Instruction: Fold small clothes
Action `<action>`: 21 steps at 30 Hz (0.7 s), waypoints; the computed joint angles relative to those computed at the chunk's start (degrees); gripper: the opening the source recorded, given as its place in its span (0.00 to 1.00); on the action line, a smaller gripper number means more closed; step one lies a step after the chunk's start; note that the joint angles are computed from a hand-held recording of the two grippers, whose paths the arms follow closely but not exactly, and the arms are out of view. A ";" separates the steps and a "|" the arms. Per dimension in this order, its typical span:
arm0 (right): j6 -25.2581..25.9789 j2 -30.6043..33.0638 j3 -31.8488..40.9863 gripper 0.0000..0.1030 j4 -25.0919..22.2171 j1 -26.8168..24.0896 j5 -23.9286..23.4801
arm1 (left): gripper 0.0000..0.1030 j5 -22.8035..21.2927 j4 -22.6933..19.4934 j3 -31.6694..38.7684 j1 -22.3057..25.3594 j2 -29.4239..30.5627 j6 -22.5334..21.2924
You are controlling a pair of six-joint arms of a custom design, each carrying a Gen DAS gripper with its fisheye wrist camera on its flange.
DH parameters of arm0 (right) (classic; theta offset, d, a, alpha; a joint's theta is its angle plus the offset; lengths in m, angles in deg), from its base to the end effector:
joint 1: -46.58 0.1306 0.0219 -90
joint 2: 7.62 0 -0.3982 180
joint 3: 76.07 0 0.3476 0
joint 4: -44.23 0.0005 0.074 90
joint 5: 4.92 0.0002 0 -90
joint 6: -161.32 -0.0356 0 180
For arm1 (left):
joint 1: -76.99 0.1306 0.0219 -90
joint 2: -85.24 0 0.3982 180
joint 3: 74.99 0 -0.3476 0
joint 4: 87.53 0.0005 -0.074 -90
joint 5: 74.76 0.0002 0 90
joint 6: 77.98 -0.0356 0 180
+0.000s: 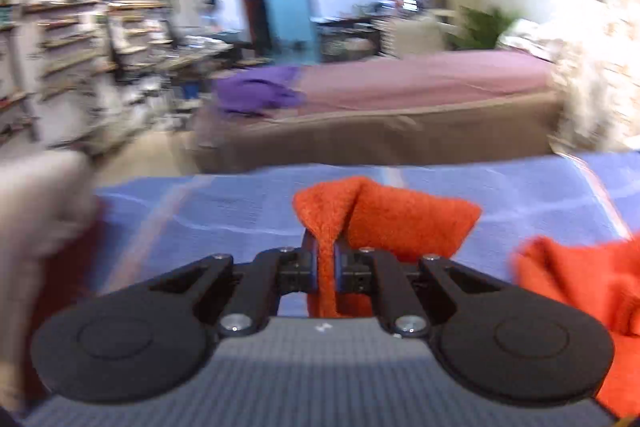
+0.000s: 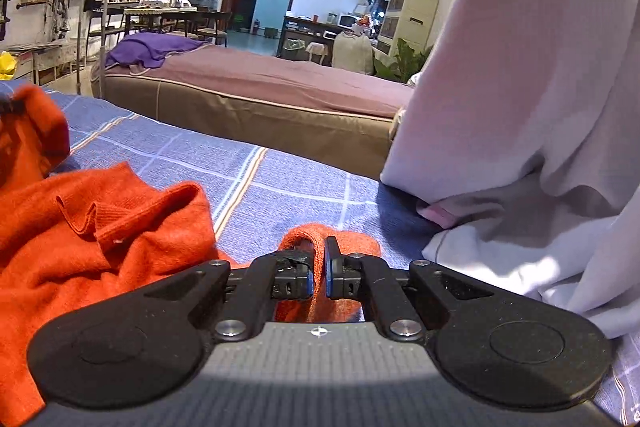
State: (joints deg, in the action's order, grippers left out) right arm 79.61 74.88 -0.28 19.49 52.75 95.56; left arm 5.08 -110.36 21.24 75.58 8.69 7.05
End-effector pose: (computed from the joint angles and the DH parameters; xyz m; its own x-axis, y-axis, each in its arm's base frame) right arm 0.4064 0.0369 0.4277 -0.5203 -0.1989 -0.8305 -0.0267 0.9758 -0.2169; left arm 0.5536 -0.0078 0.4194 -0.5098 0.0979 -0.8547 -0.0846 0.9830 0.1630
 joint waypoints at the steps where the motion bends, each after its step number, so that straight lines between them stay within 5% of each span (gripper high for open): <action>1: 0.08 0.19 0.16 0.06 0.15 0.21 -0.18 | 0.07 -1.43 -0.34 0.58 1.64 -0.19 0.90; 6: 0.51 2.03 1.68 0.07 0.67 1.58 -0.84 | 0.07 -9.95 -0.59 1.78 7.48 0.13 -2.11; 11: 2.33 2.84 2.64 0.07 0.37 2.71 0.38 | 0.13 -7.26 -6.53 1.70 8.76 0.35 -4.21; 13: 2.49 3.06 2.94 0.07 -0.61 2.54 0.40 | 0.32 -4.31 -7.50 -0.07 8.12 -0.65 -4.35; 15: 2.89 2.97 2.98 0.08 -1.94 2.49 1.05 | 0.75 -1.21 -6.90 -2.71 6.61 -2.10 -4.28; 16: 3.11 2.89 2.96 0.09 -2.57 2.49 1.59 | 0.81 -0.66 -5.76 -4.08 5.54 -2.94 -4.37; 19: 2.53 3.00 3.36 0.47 -5.72 2.05 4.35 | 0.94 5.35 -3.06 -7.29 2.01 -4.58 -8.37; 20: 1.57 2.69 3.17 0.72 -6.05 1.93 5.64 | 0.99 8.10 -3.83 -6.94 0.90 -4.19 -10.76; 21: 0.75 2.21 2.75 0.86 -5.67 1.73 6.39 | 1.00 10.33 -4.61 -6.45 -0.46 -3.51 -13.84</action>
